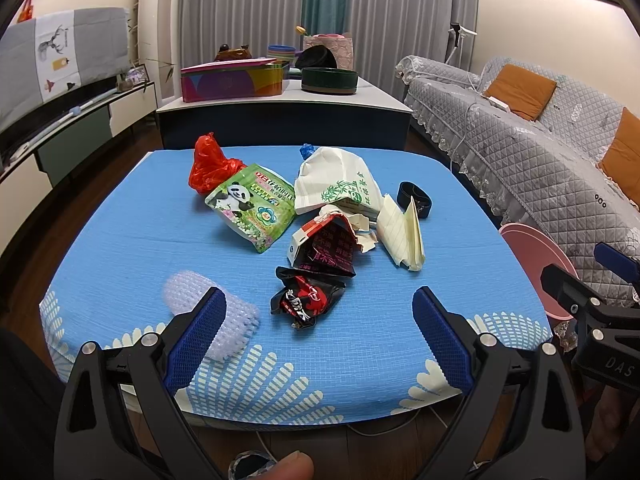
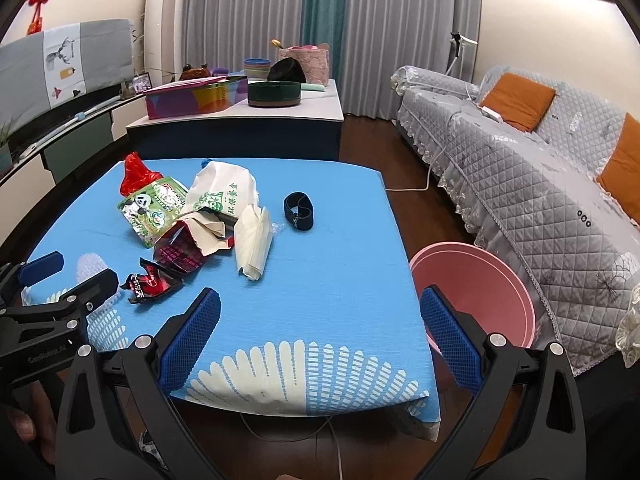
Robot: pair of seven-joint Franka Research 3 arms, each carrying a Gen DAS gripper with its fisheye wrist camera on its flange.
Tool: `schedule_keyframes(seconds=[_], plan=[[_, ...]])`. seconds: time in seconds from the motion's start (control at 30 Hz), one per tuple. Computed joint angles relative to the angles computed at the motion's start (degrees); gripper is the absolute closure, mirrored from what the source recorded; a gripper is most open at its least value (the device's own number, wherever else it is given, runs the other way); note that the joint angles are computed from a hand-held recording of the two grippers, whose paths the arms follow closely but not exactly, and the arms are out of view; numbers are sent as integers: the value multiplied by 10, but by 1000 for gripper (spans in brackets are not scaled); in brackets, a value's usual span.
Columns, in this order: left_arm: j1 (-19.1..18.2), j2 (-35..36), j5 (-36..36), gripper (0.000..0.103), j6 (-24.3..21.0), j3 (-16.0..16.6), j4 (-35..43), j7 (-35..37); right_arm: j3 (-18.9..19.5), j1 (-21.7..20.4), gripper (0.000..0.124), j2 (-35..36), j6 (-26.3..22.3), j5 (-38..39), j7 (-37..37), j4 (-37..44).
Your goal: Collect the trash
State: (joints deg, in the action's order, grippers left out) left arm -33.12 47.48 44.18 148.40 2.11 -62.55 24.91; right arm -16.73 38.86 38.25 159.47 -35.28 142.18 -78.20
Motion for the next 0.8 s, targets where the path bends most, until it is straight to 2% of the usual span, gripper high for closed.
schedule_keyframes(seconds=[0.27, 0.5, 0.8], plan=[[0, 0, 0, 12, 1, 1, 1, 0, 7, -6, 26, 0, 6, 14, -6, 0], [0, 0, -1, 12, 0, 0, 1, 0, -16, 11, 26, -1, 22, 1, 21, -8], [2, 0, -7, 12, -2, -3, 1, -1, -7, -1, 31, -1, 19, 20, 25, -8]])
